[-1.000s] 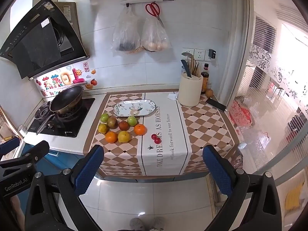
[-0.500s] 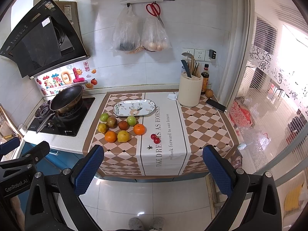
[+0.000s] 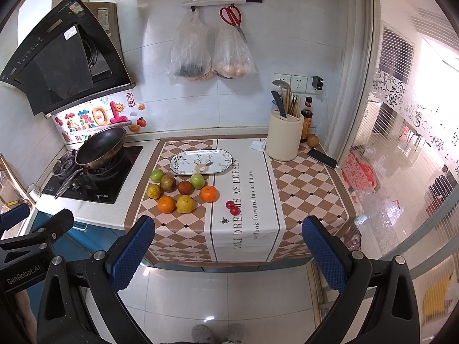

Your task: Organize fruits

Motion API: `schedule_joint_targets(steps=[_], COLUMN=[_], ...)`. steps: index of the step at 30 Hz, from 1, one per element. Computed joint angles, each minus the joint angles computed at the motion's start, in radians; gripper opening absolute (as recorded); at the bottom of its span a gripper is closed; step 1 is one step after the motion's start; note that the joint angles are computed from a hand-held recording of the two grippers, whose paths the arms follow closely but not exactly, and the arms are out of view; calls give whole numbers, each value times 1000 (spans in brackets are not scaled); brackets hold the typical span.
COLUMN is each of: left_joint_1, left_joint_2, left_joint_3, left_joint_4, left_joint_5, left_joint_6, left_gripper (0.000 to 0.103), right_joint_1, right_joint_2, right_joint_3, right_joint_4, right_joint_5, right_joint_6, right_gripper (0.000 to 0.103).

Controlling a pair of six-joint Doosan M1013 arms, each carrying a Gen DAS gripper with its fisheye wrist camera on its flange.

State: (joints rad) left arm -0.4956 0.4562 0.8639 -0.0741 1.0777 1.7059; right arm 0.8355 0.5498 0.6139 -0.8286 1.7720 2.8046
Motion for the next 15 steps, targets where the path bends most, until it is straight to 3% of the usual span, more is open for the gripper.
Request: schedule_joint_targets(steps=[9,15], left_joint_1=[-1,0], left_joint_2=[-4,-4], left_joint_3=[8,8], left_joint_4=[3,5], left_joint_5=[-7,-8], left_joint_6=[-3,-3], left_gripper=[103,103], right_joint_1=[-4,0], right_joint_2=[-11,15], right_joint_3=[21,-31], right_joint_4=[7,9], right_joint_5=[-23,-8], right_joint_6=[10,-5], right_gripper=[103,103])
